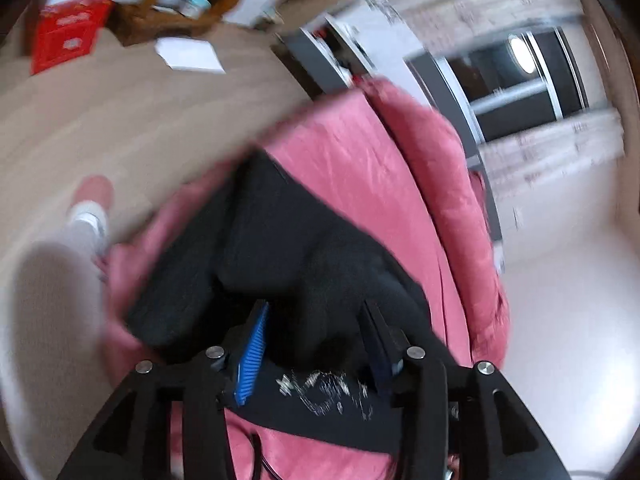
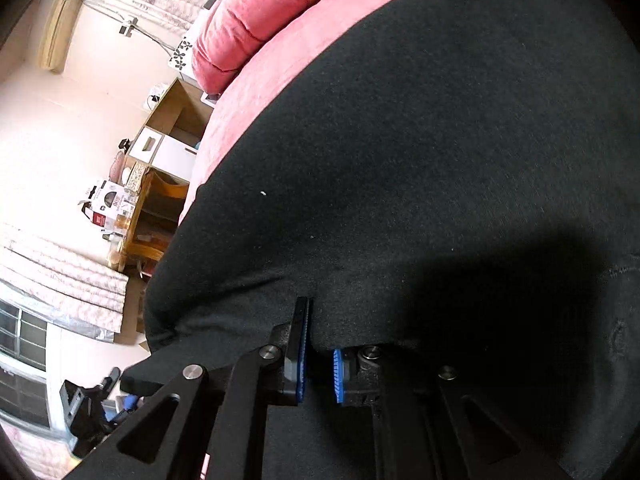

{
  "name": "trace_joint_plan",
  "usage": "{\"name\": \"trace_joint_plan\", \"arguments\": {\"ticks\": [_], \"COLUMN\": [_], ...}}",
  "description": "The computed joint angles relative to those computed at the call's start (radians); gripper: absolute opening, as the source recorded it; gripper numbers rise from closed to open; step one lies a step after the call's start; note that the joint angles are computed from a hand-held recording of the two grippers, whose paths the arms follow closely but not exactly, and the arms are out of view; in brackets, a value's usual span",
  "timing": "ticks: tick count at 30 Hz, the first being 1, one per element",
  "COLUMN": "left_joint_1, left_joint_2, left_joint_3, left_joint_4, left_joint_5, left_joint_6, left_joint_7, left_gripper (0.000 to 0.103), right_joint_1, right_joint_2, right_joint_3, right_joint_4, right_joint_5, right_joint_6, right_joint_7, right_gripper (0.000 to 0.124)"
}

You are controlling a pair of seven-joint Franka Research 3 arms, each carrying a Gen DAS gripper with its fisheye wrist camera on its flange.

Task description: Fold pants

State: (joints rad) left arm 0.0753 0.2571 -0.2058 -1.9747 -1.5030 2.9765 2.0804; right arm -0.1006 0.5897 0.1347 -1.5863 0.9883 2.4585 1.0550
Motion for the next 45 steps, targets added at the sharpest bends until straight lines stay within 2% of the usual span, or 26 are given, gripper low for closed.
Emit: {"name": "trace_joint_plan", "arguments": {"ticks": [2, 4, 7, 10, 12, 14, 15, 17, 19, 20, 21, 24, 28, 32, 35, 38, 42, 44, 45], "left_joint_1": [-0.013, -0.006, -0.012, -0.011, -0.025, -0.018, -0.013, -0.016, 0.000, 0.008, 0.013, 0.008, 0.023, 0.084, 0.087, 0.081, 0.075, 0.061, 0.053], "left_joint_2": [-0.022, -0.042, -0.074, -0.098, -0.097, -0.095, -0.094, -0.083, -0.060, -0.052, -0.044, -0.028, -0.021, -0.020, -0.020, -0.038, -0.064, -0.074, -0.082], "left_joint_3": [0.011, 0.007, 0.019, 0.030, 0.052, 0.039, 0.032, 0.028, 0.011, 0.005, -0.002, 0.003, -0.014, -0.062, -0.032, -0.012, -0.006, 0.002, 0.008], "left_joint_4": [-0.018, -0.028, -0.076, -0.125, -0.135, -0.136, -0.137, -0.136, -0.116, -0.106, -0.099, -0.086, -0.067, -0.027, 0.006, -0.022, -0.085, -0.114, -0.126], "left_joint_5": [0.024, -0.003, 0.126, 0.359, 0.579, 0.652, 0.673, 0.730, 0.731, 0.730, 0.722, 0.782, 0.795, 0.617, 0.629, 0.623, 0.490, 0.454, 0.451], "left_joint_6": [0.103, 0.159, 0.172, 0.054, -0.050, -0.103, -0.126, -0.145, -0.186, -0.207, -0.214, -0.221, -0.193, -0.192, -0.306, -0.360, -0.369, -0.359, -0.353], "left_joint_7": [-0.034, -0.016, -0.146, -0.346, -0.517, -0.578, -0.600, -0.661, -0.662, -0.665, -0.665, -0.722, -0.742, -0.641, -0.643, -0.649, -0.606, -0.599, -0.601], "left_gripper": [0.047, 0.047, 0.047, 0.047, 0.047, 0.051, 0.058, 0.065, 0.061, 0.052, 0.036, 0.015, 0.012, 0.011, 0.011, 0.011, 0.011, 0.011, 0.014], "right_joint_1": [-0.010, -0.016, -0.018, -0.017, -0.019, -0.019, -0.017, -0.013, -0.006, -0.001, 0.001, 0.005, 0.026, 0.030, 0.022, 0.034, 0.062, 0.065, 0.064], "right_joint_2": [-0.003, -0.002, 0.003, -0.006, -0.009, -0.010, -0.009, -0.010, -0.013, -0.016, -0.017, -0.024, -0.050, -0.071, -0.105, -0.126, -0.111, -0.098, -0.093], "right_joint_3": [0.006, 0.010, 0.009, 0.010, 0.009, 0.005, 0.004, 0.000, -0.003, -0.004, -0.006, -0.010, -0.019, -0.010, 0.003, -0.005, -0.031, -0.038, -0.039], "right_joint_4": [-0.010, -0.015, -0.011, -0.024, -0.028, -0.026, -0.025, -0.024, -0.026, -0.027, -0.025, -0.022, -0.033, -0.026, -0.030, -0.041, -0.039, -0.035, -0.035], "right_joint_5": [0.014, 0.033, 0.046, 0.057, 0.062, 0.061, 0.060, 0.053, 0.042, 0.035, 0.026, 0.003, -0.047, -0.062, -0.035, -0.039, -0.100, -0.123, -0.132], "right_joint_6": [0.004, 0.004, 0.000, 0.006, 0.000, -0.009, -0.009, -0.007, 0.001, 0.006, 0.006, 0.004, 0.052, 0.083, 0.093, 0.106, 0.111, 0.094, 0.088], "right_joint_7": [-0.026, -0.040, -0.046, -0.055, -0.057, -0.052, -0.052, -0.052, -0.056, -0.055, -0.054, -0.053, -0.102, -0.139, -0.194, -0.236, -0.201, -0.164, -0.153], "right_gripper": [0.010, 0.009, 0.009, 0.009, 0.009, 0.009, 0.009, 0.009, 0.009, 0.009, 0.009, 0.010, 0.010, 0.009, 0.009, 0.009, 0.009, 0.009, 0.009]}}
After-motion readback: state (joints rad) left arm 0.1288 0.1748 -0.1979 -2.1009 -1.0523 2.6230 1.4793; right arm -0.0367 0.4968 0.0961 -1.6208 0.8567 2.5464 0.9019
